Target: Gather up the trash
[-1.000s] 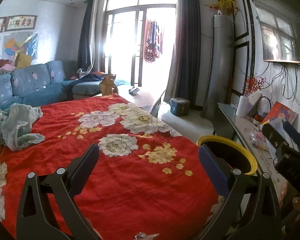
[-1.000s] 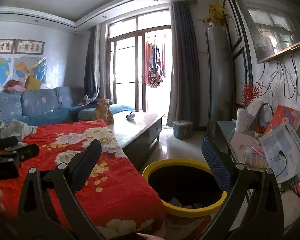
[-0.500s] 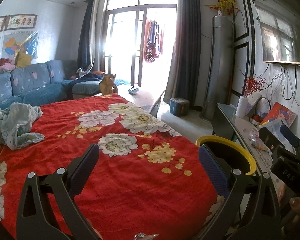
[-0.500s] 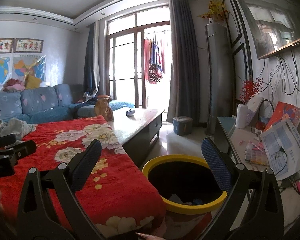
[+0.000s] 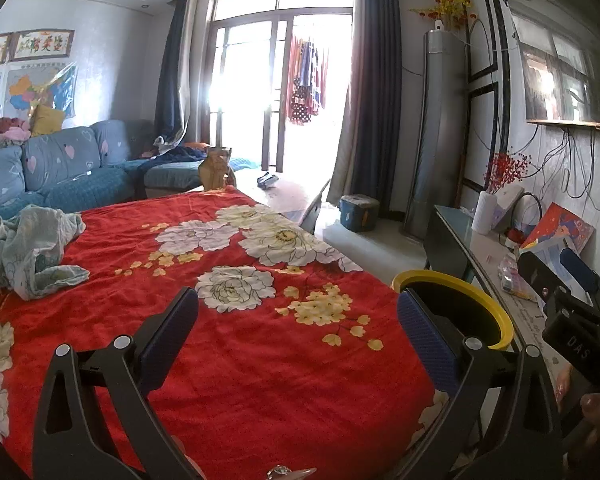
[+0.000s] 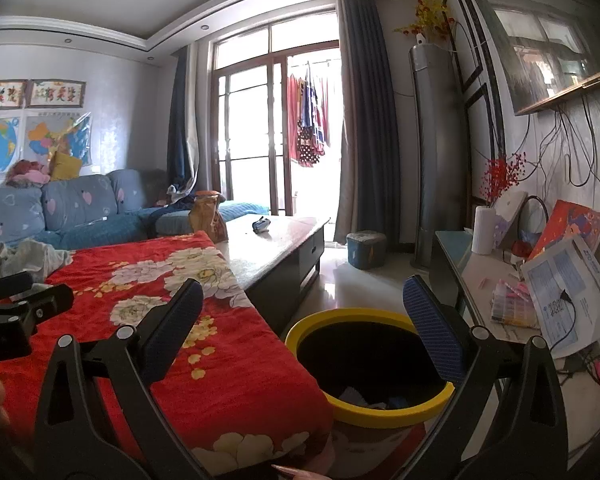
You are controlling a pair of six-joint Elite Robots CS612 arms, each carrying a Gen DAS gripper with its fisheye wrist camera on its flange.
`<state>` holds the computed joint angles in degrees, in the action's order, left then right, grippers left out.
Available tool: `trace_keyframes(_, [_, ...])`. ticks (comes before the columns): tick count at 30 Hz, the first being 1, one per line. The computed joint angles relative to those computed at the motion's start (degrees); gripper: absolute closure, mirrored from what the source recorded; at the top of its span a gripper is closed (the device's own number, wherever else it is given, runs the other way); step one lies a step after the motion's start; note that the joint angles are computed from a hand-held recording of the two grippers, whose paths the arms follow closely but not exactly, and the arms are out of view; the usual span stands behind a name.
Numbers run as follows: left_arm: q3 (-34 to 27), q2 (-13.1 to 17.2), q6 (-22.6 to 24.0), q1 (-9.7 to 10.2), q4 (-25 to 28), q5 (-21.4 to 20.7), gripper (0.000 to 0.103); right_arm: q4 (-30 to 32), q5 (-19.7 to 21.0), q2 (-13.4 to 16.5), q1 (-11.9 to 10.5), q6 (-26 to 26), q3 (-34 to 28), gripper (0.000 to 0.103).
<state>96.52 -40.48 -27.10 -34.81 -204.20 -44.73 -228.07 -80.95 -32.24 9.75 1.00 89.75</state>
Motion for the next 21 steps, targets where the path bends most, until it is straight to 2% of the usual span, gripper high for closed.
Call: trace_keyframes(21, [-0.06, 0.02, 0.07, -0.04, -0.25, 0.07, 0.006, 0.12, 0.01, -0.10, 0.01, 0.06, 0.08, 0.011])
